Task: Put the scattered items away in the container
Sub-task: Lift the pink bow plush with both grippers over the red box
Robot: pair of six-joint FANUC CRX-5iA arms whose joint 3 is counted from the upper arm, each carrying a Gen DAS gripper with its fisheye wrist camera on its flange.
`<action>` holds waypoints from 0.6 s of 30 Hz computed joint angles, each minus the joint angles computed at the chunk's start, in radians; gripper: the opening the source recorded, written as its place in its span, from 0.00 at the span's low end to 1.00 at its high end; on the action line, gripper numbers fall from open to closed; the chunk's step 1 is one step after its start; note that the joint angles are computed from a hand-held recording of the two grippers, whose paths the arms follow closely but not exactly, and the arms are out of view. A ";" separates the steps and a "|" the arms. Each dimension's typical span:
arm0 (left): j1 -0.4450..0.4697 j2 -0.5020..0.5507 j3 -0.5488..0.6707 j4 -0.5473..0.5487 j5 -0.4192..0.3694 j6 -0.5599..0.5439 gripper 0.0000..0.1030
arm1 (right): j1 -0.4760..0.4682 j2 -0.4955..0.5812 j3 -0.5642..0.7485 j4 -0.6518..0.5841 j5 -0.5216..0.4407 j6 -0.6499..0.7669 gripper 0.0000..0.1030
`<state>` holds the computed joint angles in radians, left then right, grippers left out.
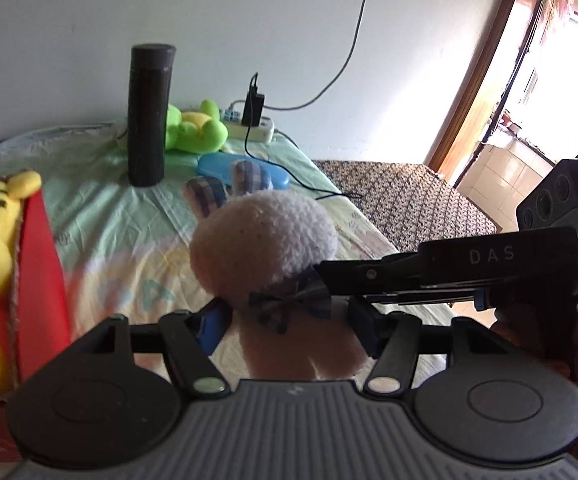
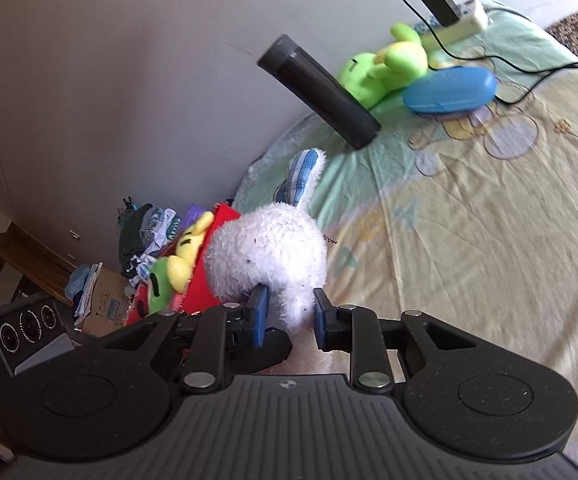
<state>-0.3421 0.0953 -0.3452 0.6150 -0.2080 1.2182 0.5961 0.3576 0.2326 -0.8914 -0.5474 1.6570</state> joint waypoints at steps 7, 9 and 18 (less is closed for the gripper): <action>0.041 -0.144 -0.103 -0.011 0.065 -0.036 0.60 | 0.045 0.000 0.045 -0.083 0.060 0.108 0.24; 0.062 -0.190 -0.142 0.020 0.073 -0.081 0.60 | 0.070 0.007 0.062 -0.083 0.081 0.117 0.24; 0.213 -0.399 -0.336 0.271 0.046 -0.390 0.60 | 0.213 0.131 0.228 -0.016 0.157 0.042 0.25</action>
